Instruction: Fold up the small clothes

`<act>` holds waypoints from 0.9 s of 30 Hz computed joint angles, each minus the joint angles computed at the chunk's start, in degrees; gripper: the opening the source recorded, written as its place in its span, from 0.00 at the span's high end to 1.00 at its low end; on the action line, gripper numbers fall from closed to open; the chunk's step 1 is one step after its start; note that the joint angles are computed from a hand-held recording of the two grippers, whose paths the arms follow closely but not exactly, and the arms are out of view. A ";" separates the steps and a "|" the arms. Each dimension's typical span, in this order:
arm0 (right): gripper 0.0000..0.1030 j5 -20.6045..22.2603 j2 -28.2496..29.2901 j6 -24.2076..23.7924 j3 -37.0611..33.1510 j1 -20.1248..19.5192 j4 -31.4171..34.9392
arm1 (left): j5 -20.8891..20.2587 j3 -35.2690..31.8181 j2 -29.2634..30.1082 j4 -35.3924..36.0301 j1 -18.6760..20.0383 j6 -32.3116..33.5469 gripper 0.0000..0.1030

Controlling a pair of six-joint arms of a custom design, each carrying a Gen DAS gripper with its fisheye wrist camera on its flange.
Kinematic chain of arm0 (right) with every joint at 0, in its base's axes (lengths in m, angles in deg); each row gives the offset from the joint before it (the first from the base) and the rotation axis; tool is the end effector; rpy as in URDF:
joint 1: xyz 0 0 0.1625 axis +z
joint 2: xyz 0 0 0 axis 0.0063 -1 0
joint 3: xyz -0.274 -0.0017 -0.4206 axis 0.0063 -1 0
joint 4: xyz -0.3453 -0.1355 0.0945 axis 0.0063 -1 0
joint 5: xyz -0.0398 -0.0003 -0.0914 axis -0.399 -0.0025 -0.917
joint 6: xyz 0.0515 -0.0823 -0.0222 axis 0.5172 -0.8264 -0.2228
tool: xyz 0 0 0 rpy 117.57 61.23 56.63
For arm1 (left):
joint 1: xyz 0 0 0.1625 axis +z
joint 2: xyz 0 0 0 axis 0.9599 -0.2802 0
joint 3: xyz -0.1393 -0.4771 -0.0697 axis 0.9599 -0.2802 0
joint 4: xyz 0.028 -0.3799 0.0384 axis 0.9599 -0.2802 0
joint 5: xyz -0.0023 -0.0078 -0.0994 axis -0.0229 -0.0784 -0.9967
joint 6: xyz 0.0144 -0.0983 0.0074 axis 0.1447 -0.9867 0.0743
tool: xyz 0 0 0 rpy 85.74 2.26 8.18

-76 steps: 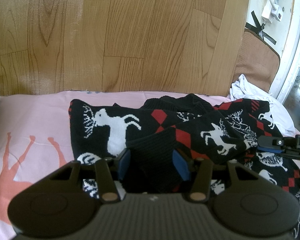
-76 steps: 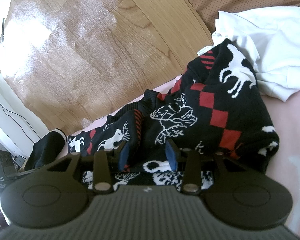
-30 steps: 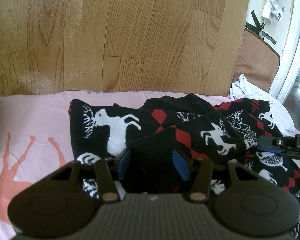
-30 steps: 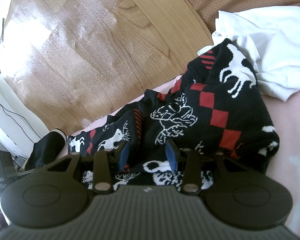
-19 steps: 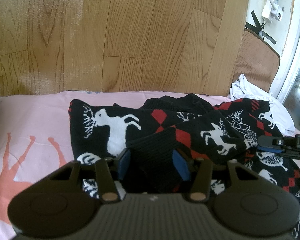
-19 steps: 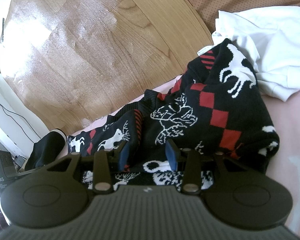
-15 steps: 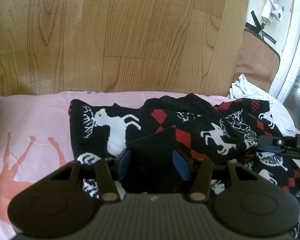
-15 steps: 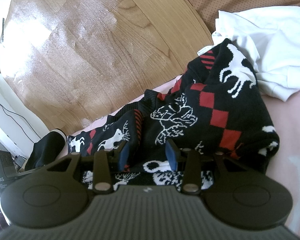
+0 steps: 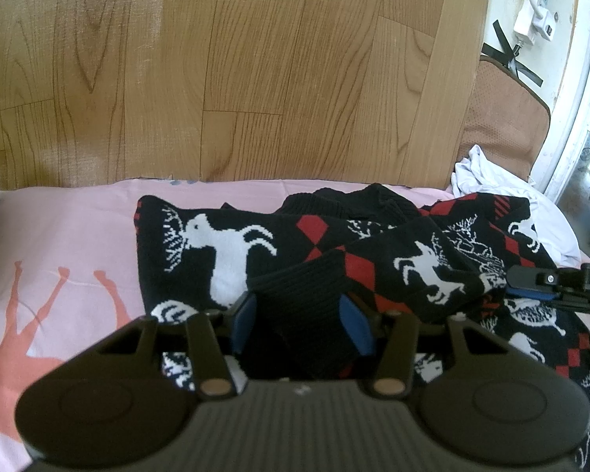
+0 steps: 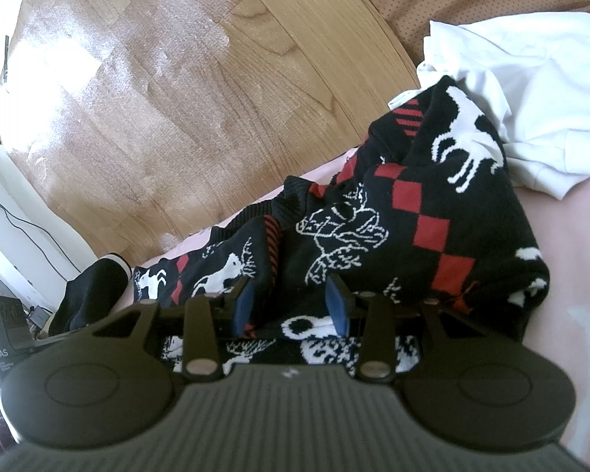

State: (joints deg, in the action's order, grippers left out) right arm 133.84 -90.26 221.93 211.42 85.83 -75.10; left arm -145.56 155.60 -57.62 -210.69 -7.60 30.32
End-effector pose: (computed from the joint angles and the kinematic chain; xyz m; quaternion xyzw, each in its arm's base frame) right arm 0.0912 -0.3804 -0.0364 -0.0590 -0.8279 0.5486 0.1010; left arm -0.0435 -0.4698 0.1449 0.4203 0.8722 -0.2311 0.0962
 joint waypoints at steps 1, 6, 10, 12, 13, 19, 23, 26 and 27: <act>0.58 -0.01 0.01 0.01 -0.03 0.00 0.02 | 0.01 0.03 0.05 -0.09 0.02 0.04 0.52; 0.58 -0.02 0.03 0.00 -0.06 -0.03 0.03 | -0.04 0.05 0.08 -0.13 0.05 0.10 0.52; 0.58 -0.04 0.09 -0.02 -0.18 -0.05 0.09 | -0.02 0.08 0.10 -0.18 0.03 0.09 0.52; 0.58 -0.11 0.49 -0.06 -1.13 -0.13 0.64 | 0.00 0.09 0.10 -0.21 0.02 0.07 0.52; 0.58 -0.05 0.10 -0.03 -0.21 -0.06 0.10 | 0.00 0.09 0.10 -0.21 0.02 0.07 0.52; 0.58 0.01 -0.03 0.00 0.00 0.01 0.03 | 0.03 0.12 0.12 -0.28 -0.01 0.05 0.52; 0.58 -0.11 0.05 -0.05 0.14 -0.13 -0.21 | 0.04 0.13 0.12 -0.29 -0.02 0.05 0.51; 0.58 -0.08 0.14 -0.06 -0.16 -0.10 0.01 | 0.03 0.15 0.12 -0.30 -0.02 0.04 0.51; 0.58 0.00 -0.27 -0.01 0.81 -0.01 -0.57 | 0.03 0.15 0.12 -0.30 -0.02 0.04 0.51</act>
State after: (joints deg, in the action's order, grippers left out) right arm 133.84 -90.53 221.92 212.23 85.83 -75.67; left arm -145.54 155.75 -57.50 -210.99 -7.62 30.36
